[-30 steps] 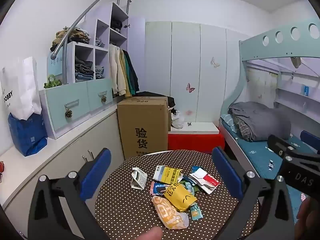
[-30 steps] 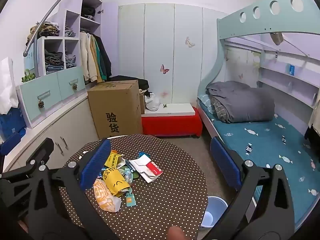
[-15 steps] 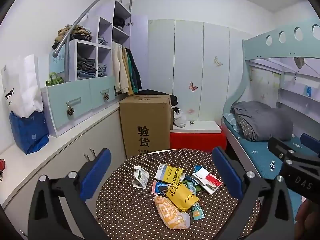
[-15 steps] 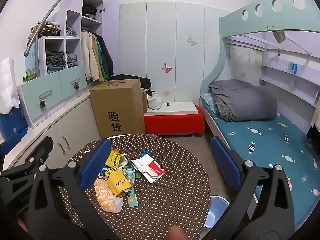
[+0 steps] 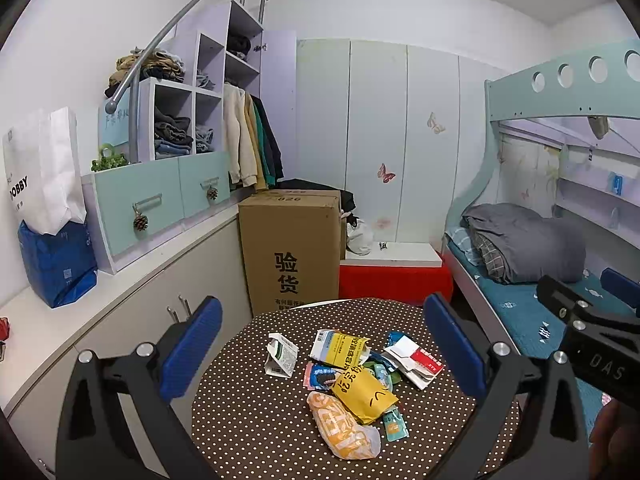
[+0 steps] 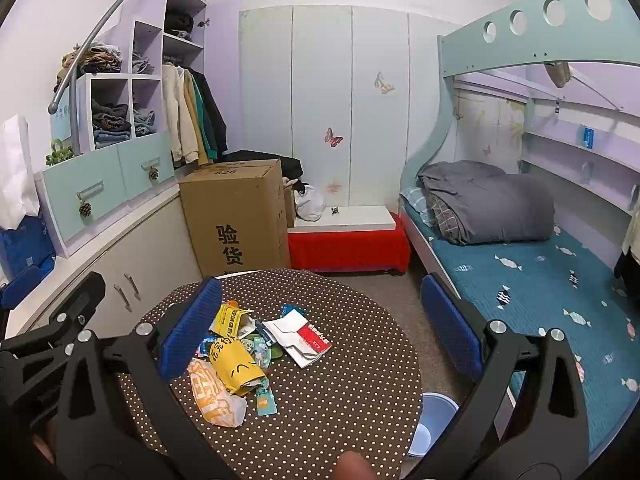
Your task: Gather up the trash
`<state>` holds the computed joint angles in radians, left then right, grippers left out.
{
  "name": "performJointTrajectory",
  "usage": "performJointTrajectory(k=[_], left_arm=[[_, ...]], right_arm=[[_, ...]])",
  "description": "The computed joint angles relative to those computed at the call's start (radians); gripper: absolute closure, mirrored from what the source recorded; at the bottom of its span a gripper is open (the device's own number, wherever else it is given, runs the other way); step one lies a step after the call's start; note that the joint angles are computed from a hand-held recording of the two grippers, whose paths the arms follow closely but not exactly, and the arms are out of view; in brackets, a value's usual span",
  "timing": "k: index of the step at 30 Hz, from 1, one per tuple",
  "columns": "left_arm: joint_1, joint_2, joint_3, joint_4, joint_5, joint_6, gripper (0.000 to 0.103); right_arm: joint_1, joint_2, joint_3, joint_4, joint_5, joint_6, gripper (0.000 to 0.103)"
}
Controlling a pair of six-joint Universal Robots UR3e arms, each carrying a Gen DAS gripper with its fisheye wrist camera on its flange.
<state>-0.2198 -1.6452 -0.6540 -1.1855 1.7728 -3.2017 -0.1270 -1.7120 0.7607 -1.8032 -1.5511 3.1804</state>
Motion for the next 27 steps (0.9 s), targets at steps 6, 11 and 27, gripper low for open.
performJointTrajectory(k=[6, 11, 27], left_arm=[[0.001, 0.003, -0.006, 0.004, 0.000, 0.001, 0.004], [0.001, 0.002, -0.004, 0.004, 0.000, 0.001, 0.004], [0.022, -0.001, -0.010, -0.005, -0.015, -0.001, 0.004]], right_arm=[[-0.011, 0.000, -0.009, 0.008, 0.016, -0.003, 0.006], [-0.008, 0.007, -0.020, 0.014, 0.011, -0.003, 0.006], [-0.017, 0.021, -0.026, 0.020, 0.014, -0.012, 0.006]])
